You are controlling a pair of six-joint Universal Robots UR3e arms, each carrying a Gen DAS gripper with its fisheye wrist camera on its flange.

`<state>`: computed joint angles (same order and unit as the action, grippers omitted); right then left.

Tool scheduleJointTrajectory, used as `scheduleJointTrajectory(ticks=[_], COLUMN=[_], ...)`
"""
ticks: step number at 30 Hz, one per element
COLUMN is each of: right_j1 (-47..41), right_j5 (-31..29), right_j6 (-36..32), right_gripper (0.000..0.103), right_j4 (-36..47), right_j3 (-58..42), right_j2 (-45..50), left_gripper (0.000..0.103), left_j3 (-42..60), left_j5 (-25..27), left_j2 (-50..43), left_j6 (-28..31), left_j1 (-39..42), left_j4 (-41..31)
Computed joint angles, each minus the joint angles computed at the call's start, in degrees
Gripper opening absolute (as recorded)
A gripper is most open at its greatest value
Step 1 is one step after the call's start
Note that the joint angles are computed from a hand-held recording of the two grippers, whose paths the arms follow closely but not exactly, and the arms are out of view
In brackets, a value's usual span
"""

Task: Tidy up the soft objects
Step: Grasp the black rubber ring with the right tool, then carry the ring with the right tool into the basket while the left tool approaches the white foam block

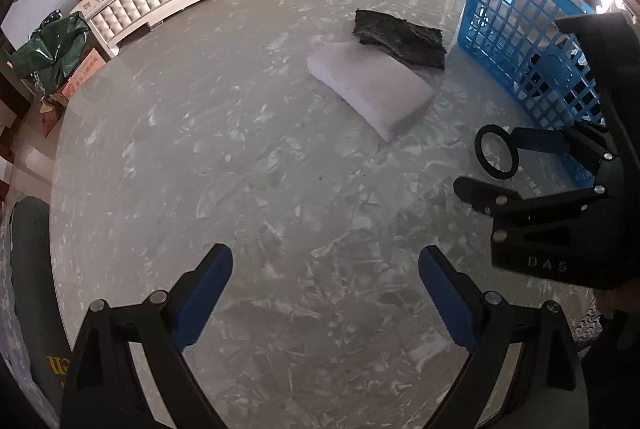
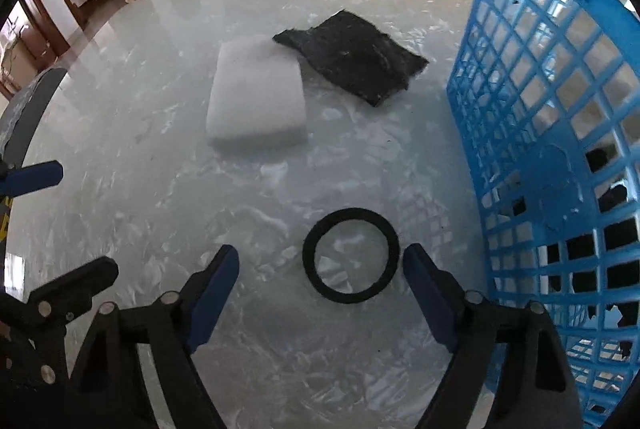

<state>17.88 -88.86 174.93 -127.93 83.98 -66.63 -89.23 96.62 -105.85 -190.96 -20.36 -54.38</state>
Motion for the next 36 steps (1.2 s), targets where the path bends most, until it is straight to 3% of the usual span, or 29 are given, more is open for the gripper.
scheduleJointTrajectory(ticks=[5, 9, 18, 27, 36], right_j1=[-1.52, -1.17, -0.64, -0.12, -4.69], right_j5=[0.55, 1.04, 2.29, 4.74, 12.26], right_j6=[-0.99, -1.99, -4.19, -6.83, -12.62], right_gripper=[0.061, 0.030, 0.009, 0.009, 0.009], right_j4=[-1.69, -1.82, -0.02, 5.90, 16.62], right_j3=[2.84, 4.06, 1.75, -0.83, -6.50], right_j2=[-2.43, -4.25, -3.09, -6.81, -15.30], left_gripper=[0.093, 0.093, 0.093, 0.093, 0.094], left_j3=[0.18, 0.45, -0.71, -0.94, 5.82], left_j5=[-0.13, 0.07, -0.58, -2.03, -4.75], left_j2=[-0.48, -0.63, 0.88, 5.41, 3.20], left_j6=[-0.11, -0.43, -0.99, -3.76, -6.55], left_j1=[0.13, 0.25, 0.89, 1.94, 3.05], left_j4=[0.05, -0.24, 0.04, -0.46, -3.92])
